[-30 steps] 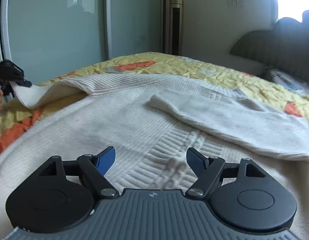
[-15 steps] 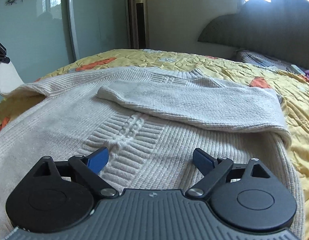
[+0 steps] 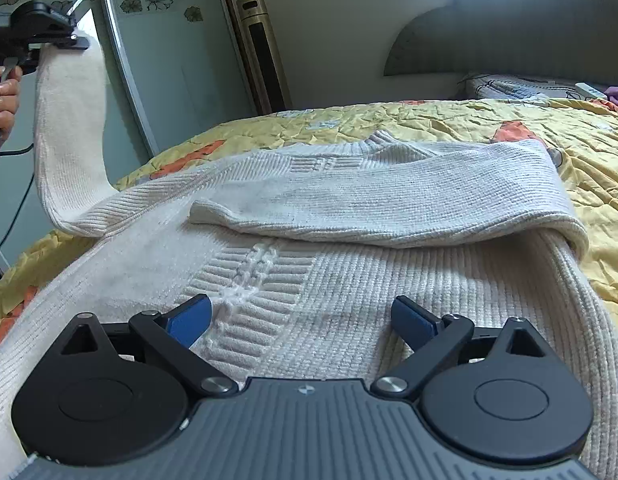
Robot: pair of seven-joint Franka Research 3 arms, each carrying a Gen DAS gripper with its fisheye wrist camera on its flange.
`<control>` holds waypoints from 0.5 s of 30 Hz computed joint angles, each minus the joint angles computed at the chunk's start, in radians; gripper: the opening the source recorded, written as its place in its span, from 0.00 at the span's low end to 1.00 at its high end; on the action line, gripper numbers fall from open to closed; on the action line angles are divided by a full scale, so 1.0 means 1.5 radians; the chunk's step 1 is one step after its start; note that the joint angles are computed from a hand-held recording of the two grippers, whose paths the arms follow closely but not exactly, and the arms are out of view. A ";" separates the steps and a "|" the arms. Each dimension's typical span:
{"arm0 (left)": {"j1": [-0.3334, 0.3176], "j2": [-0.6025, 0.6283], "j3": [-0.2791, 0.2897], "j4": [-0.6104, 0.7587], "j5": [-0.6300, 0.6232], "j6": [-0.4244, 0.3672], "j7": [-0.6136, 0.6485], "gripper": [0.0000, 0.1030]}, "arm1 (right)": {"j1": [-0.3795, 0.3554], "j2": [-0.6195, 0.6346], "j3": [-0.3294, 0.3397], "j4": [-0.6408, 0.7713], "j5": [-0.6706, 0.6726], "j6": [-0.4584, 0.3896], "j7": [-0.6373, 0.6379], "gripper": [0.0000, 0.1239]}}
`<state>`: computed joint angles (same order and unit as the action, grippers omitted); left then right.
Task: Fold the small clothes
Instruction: 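Lift and carry the held sleeve across the sweater body with the left gripper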
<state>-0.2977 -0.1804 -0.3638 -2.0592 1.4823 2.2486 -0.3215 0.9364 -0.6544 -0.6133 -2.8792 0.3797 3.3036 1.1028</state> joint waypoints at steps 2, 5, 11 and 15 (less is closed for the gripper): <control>-0.011 0.031 -0.004 0.018 0.000 0.040 0.013 0.08 | 0.004 -0.003 -0.002 -0.006 0.001 0.023 0.006 0.79; -0.032 0.072 -0.005 0.033 0.001 0.074 0.024 0.08 | 0.036 -0.027 -0.047 -0.029 -0.015 0.109 0.039 0.79; -0.076 0.146 0.014 0.075 -0.023 0.143 0.058 0.08 | 0.050 -0.057 -0.122 -0.035 -0.021 0.179 0.151 0.79; -0.106 0.206 0.031 0.127 -0.045 0.177 0.108 0.08 | 0.033 -0.071 -0.145 -0.039 -0.043 0.197 0.199 0.79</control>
